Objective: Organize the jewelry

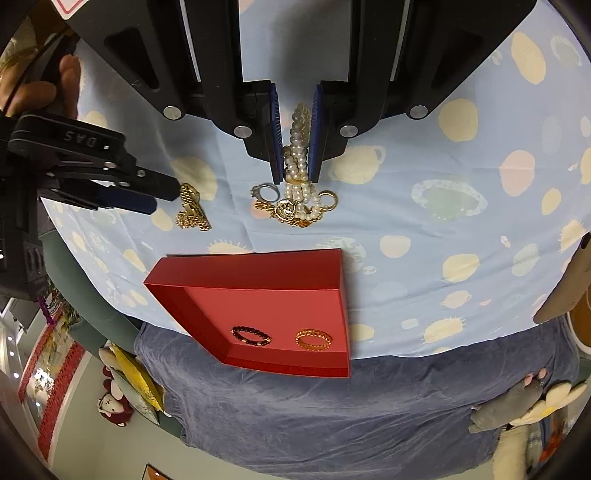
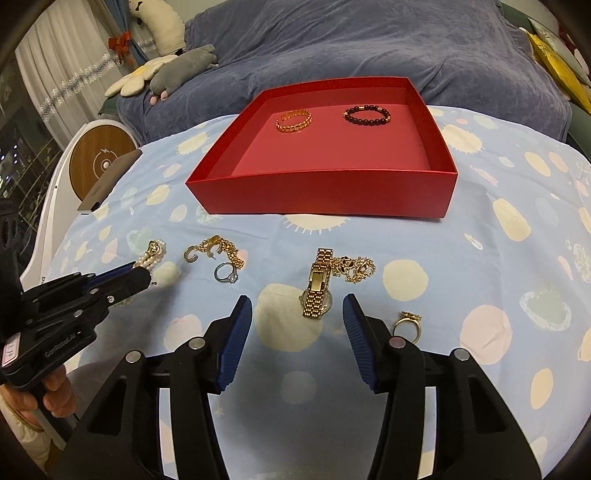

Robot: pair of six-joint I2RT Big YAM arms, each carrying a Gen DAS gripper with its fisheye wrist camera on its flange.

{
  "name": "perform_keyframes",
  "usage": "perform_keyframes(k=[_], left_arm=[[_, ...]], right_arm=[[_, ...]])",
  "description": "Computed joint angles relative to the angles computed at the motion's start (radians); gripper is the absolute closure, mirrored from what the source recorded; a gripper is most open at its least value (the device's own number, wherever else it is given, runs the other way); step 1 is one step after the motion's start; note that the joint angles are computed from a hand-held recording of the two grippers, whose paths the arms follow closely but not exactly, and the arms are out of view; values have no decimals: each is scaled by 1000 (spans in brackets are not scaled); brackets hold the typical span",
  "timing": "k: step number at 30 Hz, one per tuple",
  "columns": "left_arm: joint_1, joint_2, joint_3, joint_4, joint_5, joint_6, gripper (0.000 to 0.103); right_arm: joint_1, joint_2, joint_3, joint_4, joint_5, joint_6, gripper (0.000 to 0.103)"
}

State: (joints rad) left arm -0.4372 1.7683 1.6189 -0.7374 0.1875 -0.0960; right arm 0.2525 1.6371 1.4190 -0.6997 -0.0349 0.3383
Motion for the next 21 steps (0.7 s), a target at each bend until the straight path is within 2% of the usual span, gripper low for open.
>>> perform_keyframes(k=[11,13,16,21], left_arm=[[-9,3,13,-16,27,-4,92],[-10,3,12,-17,26,-5,92],[-13,3,12,-19,19,-4,92],[-17,7,18,-26,12,-5,92]], right_arm=[[-11,71,56,-7,17,16,71],[-10,80,64,-17,18,14,81],[-3,86,65,-21,39,11,89],[-4,61,45,3,39,12,91]])
